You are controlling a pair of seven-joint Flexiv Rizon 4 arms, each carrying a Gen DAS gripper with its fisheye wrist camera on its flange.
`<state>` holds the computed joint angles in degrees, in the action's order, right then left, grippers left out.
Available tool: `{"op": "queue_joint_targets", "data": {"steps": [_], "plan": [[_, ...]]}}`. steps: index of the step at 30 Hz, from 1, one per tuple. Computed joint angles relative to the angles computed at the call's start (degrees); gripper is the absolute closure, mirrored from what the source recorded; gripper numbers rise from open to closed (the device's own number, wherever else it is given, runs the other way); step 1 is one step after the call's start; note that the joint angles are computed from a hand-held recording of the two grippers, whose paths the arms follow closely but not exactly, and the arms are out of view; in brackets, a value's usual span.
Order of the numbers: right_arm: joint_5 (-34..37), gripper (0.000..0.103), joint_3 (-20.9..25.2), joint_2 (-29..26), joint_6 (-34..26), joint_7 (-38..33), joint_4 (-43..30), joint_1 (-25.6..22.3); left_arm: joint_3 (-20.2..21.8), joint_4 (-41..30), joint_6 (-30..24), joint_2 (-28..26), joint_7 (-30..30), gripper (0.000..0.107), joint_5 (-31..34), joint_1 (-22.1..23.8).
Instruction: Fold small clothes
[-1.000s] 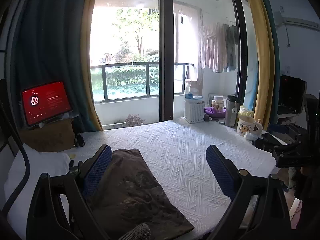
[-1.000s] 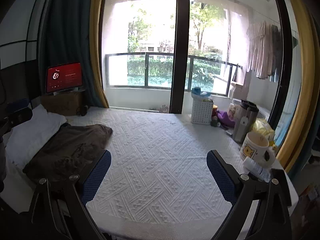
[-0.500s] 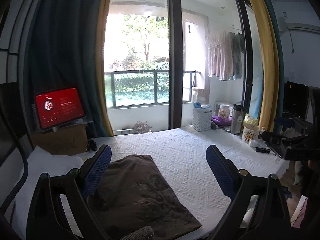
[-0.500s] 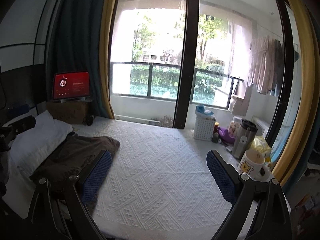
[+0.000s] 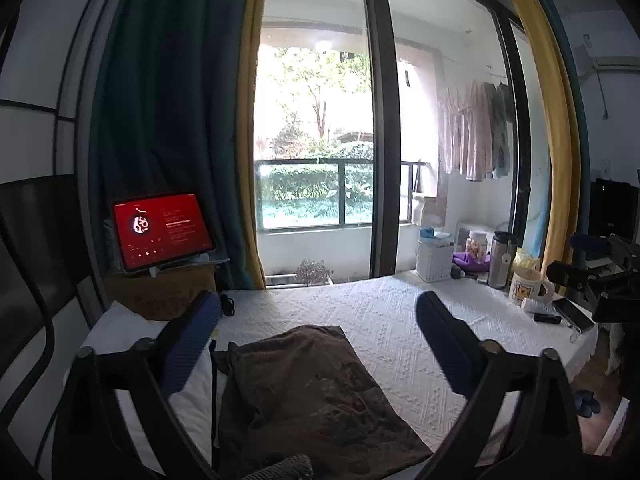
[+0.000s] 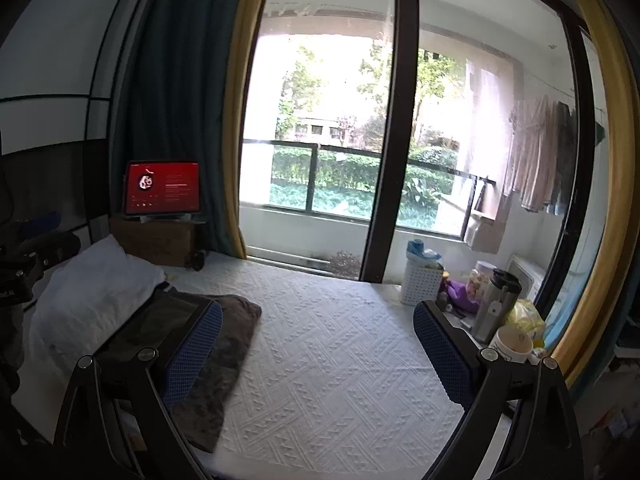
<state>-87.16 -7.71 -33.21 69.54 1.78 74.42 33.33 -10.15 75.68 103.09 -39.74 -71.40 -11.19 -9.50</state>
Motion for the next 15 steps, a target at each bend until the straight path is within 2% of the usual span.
{"op": "queue_joint_targets", "data": {"steps": [3,8,15], "plan": [[-0.24,0.006,-0.02,-0.09,-0.69,0.45,-0.56,0.61,-1.58,0.71,1.45,0.2,-0.18,0.005,0.78,1.33],[-1.26,0.002,-0.03,-0.11,-1.31,2.14,-1.22,1.32,-0.57,1.61,3.03,0.76,-1.0,0.005,0.84,1.13],[-4.65,0.001,0.25,0.33,-1.75,4.63,-1.77,1.75,-1.97,2.98,4.75,1.86,-2.58,0.005,1.99,2.93]]}}
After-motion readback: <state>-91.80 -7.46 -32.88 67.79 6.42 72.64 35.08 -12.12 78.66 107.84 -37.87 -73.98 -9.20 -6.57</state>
